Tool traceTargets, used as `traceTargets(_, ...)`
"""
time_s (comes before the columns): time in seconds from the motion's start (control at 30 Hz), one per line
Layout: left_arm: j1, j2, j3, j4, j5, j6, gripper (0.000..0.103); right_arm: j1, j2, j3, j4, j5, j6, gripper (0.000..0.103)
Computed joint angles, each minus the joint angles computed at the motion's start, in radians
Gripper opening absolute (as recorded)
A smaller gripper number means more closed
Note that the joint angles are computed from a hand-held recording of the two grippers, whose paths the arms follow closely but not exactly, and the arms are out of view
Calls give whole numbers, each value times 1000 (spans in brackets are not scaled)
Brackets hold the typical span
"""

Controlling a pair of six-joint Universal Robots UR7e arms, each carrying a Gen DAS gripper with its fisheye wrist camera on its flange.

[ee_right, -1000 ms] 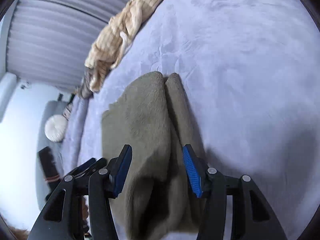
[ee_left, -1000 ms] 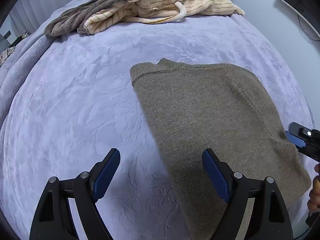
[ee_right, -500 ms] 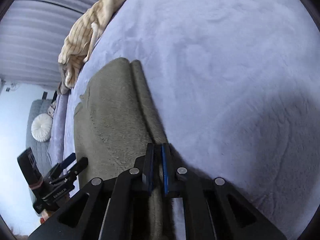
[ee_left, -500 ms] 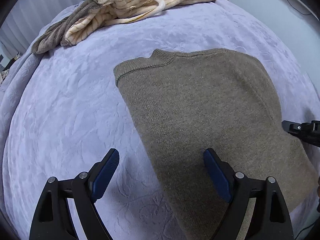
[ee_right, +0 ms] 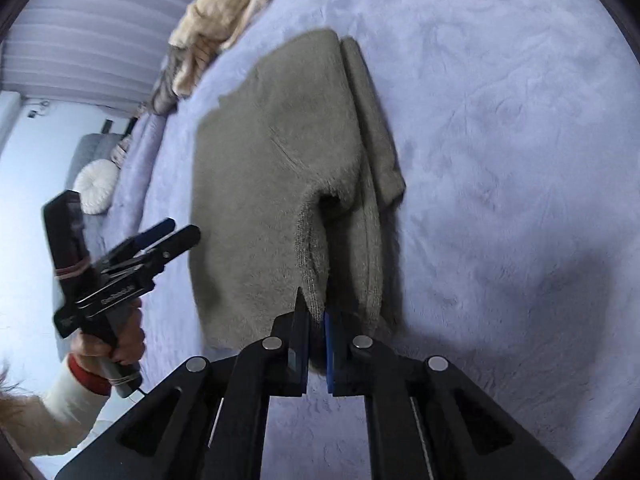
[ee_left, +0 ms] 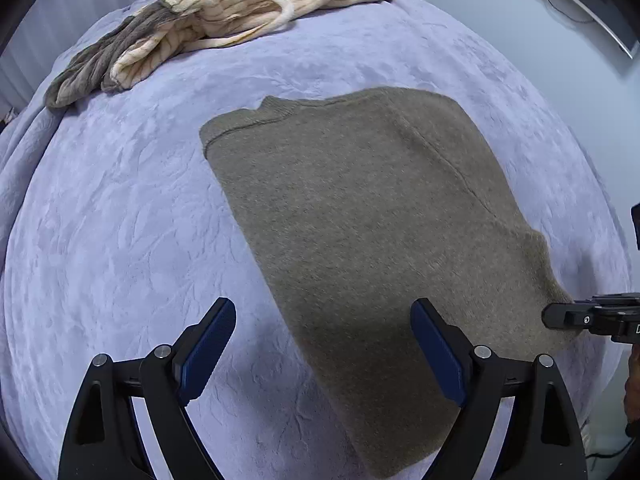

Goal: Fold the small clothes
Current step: 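Smooth the folded sweater edge with the closed right tool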

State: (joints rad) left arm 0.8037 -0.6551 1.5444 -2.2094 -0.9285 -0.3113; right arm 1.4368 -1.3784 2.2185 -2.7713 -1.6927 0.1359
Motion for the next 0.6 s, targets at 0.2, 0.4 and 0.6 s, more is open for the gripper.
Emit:
traceTargets(0.2, -23, -6, 95, 0, -23, 38, 90, 49, -14, 52, -49, -188, -1, 6)
traceTargets(0.4, 3, -27, 139, -11, -90, -63, 96, -25, 2, 119, -162, -138, 26, 7)
traceTargets(0.6, -4, -29, 140, -6, -78, -66, 96, 33, -54, 127, -158, -194, 134, 58)
